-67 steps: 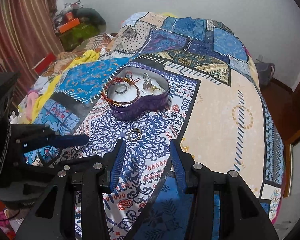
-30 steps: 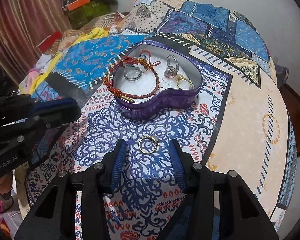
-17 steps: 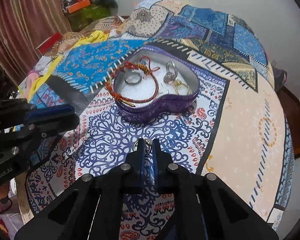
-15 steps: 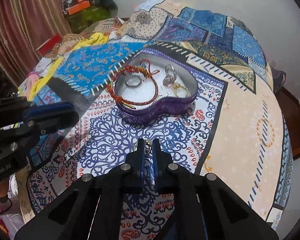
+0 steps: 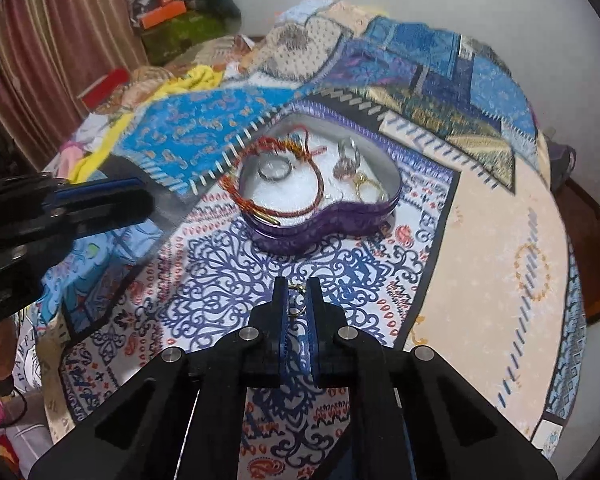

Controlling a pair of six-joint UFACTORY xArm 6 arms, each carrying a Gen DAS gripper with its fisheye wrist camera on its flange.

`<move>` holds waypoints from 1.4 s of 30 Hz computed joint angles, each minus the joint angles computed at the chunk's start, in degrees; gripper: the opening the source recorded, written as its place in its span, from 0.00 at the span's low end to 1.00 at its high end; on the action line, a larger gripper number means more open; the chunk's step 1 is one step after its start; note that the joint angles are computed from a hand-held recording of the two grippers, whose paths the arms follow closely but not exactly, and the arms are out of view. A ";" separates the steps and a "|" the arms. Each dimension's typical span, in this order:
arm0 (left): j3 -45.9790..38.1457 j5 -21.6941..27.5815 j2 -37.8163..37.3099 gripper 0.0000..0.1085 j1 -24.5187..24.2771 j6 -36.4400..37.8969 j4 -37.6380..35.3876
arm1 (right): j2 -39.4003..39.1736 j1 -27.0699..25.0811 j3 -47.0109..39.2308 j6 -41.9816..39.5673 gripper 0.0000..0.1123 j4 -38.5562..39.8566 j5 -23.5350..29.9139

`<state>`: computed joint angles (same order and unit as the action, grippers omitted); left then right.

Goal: Organize jewelry
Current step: 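Carry the gold ring over the purple tin with the right tool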

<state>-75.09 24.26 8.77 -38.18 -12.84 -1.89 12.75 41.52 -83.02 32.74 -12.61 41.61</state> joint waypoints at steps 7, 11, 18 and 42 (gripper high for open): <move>0.19 0.18 0.43 0.09 0.25 1.09 -1.03 | 1.06 -1.04 -0.76 -2.72 0.07 4.51 -0.36; 0.15 0.03 0.59 0.09 0.19 1.21 -1.42 | 1.82 -0.68 -1.73 -3.21 0.07 3.69 0.25; -0.07 0.02 0.30 0.09 -0.05 0.67 -0.44 | 0.59 -0.72 -0.20 -3.85 0.06 4.25 -1.44; -12.10 1.14 7.34 0.09 -0.47 5.04 -3.68 | -2.38 -2.84 -0.41 6.46 0.06 -7.93 -6.59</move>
<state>-87.19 25.40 16.11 -38.65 -7.80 -5.57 10.37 38.69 -83.43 39.20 -20.54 35.02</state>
